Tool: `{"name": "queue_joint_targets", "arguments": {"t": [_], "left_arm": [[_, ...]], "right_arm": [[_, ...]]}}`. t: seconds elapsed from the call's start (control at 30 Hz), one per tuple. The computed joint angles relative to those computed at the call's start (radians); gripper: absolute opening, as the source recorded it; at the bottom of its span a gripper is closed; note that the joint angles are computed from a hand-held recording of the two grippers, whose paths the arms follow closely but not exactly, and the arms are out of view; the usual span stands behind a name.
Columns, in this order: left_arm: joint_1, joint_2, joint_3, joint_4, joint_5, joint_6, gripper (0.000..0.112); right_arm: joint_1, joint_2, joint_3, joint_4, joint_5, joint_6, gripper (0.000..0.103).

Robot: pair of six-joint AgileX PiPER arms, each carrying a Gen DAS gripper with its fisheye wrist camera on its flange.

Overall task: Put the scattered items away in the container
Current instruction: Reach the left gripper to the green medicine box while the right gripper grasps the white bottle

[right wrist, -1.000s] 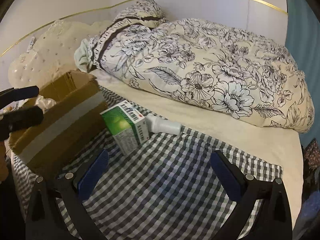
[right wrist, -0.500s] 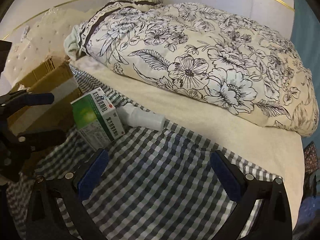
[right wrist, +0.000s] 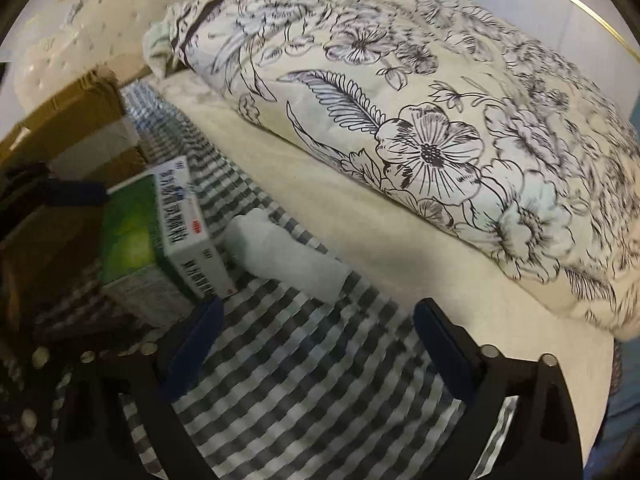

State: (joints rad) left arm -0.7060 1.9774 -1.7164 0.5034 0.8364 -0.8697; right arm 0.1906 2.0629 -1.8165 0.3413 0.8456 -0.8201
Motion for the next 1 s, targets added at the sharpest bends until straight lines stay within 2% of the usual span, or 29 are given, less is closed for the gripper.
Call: {"name": "queue_joint_targets", "arguments": {"t": [0.1,0.33,0.4,0.47,0.53,0.57,0.77,1.0], "left_arm": [[0.007,-0.017,0.018,-0.013,-0.009,0.018,0.102],[0.055,-0.084,0.089,-0.117,-0.134,0.038,0.102],[0.056,-0.089,0.092,-0.119,-0.138,0.038,0.102],[0.055,-0.088,0.091,-0.114,-0.134,0.041,0.102],[0.054,-0.085,0.087,-0.106,-0.128,0.043,0.102],[0.053,-0.085,0.088,-0.101,-0.126,0.042,0.102],[0.034,-0.063,0.072,-0.053,-0.09,0.028,0.102],[0.015,-0.018,0.032,0.012,-0.045,-0.03,0.102]], "right_arm": [[0.02,0.067,-0.099,-0.058,0.051,0.006,0.094],[0.064,0.222,-0.323,-0.132,0.198,-0.036,0.081],[0.077,0.255,-0.37,-0.143,0.224,-0.037,0.076],[0.092,0.285,-0.41,-0.174,0.24,-0.018,0.063],[0.106,0.33,-0.481,-0.22,0.299,0.02,0.049],[0.111,0.329,-0.476,-0.235,0.3,0.031,0.047],[0.123,0.17,-0.186,-0.303,0.132,0.105,0.037],[0.044,-0.061,0.15,-0.217,-0.002,0.224,0.035]]}}
